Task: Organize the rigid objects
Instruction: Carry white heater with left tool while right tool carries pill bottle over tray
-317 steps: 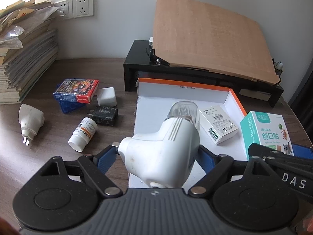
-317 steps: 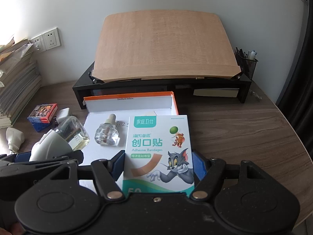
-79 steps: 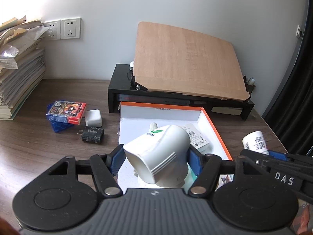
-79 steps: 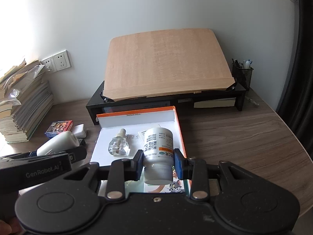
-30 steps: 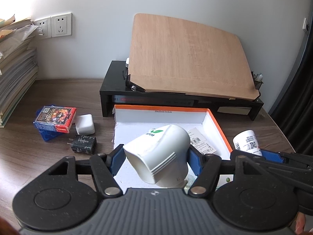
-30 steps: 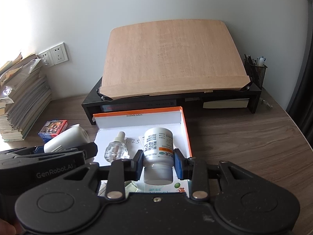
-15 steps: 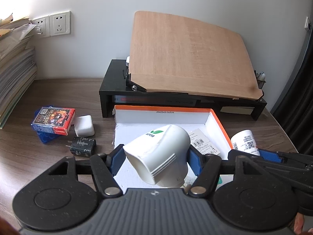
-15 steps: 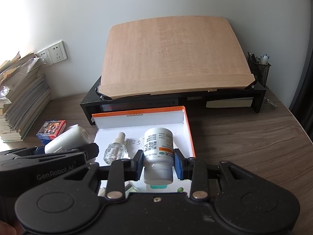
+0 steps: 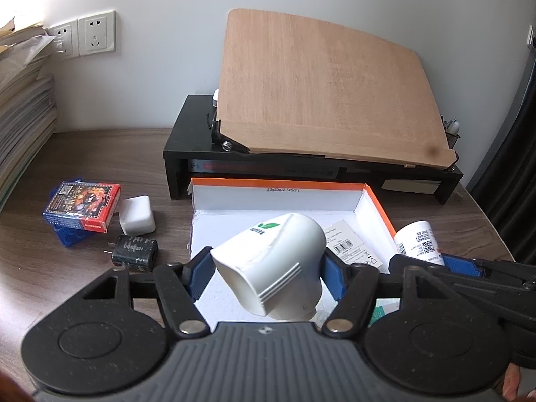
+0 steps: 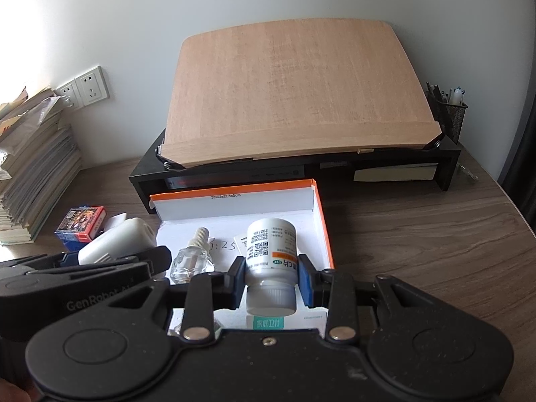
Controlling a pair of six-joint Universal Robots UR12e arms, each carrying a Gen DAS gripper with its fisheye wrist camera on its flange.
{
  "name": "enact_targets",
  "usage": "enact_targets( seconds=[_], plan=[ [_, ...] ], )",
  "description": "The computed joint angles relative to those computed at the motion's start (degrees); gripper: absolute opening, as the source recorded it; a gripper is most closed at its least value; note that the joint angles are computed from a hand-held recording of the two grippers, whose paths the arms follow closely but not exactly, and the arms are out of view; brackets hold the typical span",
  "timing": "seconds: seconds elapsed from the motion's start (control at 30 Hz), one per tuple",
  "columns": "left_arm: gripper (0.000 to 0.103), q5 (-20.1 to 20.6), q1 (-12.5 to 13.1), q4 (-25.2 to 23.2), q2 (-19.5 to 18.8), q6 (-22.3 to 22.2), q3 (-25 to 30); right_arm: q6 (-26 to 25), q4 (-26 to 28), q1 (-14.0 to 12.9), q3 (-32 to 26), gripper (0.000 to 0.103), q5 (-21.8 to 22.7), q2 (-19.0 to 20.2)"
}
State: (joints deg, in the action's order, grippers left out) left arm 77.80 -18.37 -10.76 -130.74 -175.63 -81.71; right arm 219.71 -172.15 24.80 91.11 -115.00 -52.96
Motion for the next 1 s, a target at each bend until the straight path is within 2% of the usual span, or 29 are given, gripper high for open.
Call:
enact_targets(
  seconds=[1.0],
  plan=[
    [0.068,0.07,0.12,-3.83,-1.43,0.88,2.76,0.02,2.72,-0.70,-2.08,0.040,1.46,1.25]
  ],
)
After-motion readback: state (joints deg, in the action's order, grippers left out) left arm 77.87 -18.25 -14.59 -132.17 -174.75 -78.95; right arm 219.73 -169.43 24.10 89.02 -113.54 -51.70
